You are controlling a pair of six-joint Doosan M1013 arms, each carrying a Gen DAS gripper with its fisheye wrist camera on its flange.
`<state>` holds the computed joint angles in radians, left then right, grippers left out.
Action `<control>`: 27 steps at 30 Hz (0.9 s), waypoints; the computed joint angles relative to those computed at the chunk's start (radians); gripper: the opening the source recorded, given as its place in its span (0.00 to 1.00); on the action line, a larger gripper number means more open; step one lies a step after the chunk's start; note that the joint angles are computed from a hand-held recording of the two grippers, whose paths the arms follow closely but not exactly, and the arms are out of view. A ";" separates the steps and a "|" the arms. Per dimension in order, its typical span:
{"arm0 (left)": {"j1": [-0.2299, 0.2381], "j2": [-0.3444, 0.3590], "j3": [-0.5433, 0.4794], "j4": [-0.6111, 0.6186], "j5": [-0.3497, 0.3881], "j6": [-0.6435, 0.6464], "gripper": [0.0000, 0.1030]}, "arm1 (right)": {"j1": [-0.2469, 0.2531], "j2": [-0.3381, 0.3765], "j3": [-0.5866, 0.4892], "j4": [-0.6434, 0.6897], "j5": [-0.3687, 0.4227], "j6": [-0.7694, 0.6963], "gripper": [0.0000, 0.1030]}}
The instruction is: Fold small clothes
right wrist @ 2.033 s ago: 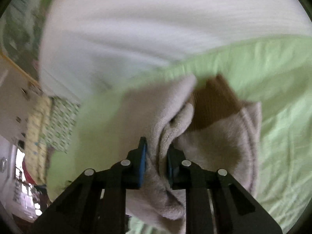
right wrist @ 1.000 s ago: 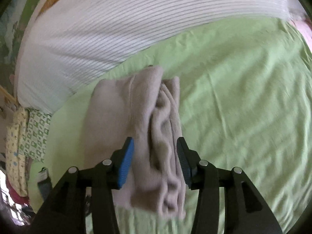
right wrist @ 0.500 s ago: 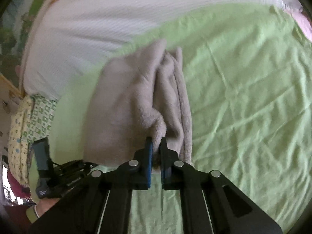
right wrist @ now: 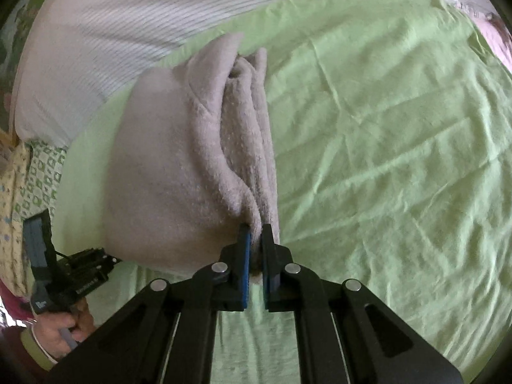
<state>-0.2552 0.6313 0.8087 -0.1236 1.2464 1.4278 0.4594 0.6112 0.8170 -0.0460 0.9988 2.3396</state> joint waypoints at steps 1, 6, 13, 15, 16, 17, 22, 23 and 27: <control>0.002 0.000 -0.002 -0.008 0.004 -0.002 0.17 | 0.001 0.003 -0.009 -0.001 0.010 -0.002 0.06; 0.021 -0.014 0.011 -0.071 0.016 0.004 0.26 | -0.003 0.006 -0.028 0.031 0.032 -0.023 0.09; 0.051 -0.056 0.037 -0.128 -0.004 -0.013 0.49 | 0.000 -0.008 -0.045 -0.073 -0.025 0.059 0.57; 0.062 -0.056 0.025 -0.135 -0.013 -0.034 0.53 | -0.008 -0.005 -0.056 -0.061 -0.060 0.070 0.59; 0.068 -0.055 0.019 -0.148 -0.016 -0.044 0.53 | -0.012 0.007 -0.076 -0.054 -0.051 0.067 0.60; 0.074 -0.043 -0.003 -0.161 -0.013 -0.062 0.53 | -0.014 0.022 -0.105 -0.052 -0.035 0.065 0.62; 0.084 0.026 -0.129 -0.183 0.025 -0.128 0.57 | -0.027 0.110 -0.257 -0.029 0.019 0.047 0.62; 0.085 0.039 -0.152 -0.187 0.032 -0.134 0.58 | -0.028 0.129 -0.292 -0.021 0.038 0.041 0.63; 0.076 0.107 -0.275 -0.175 0.078 -0.160 0.61 | -0.042 0.239 -0.479 0.024 0.148 -0.025 0.63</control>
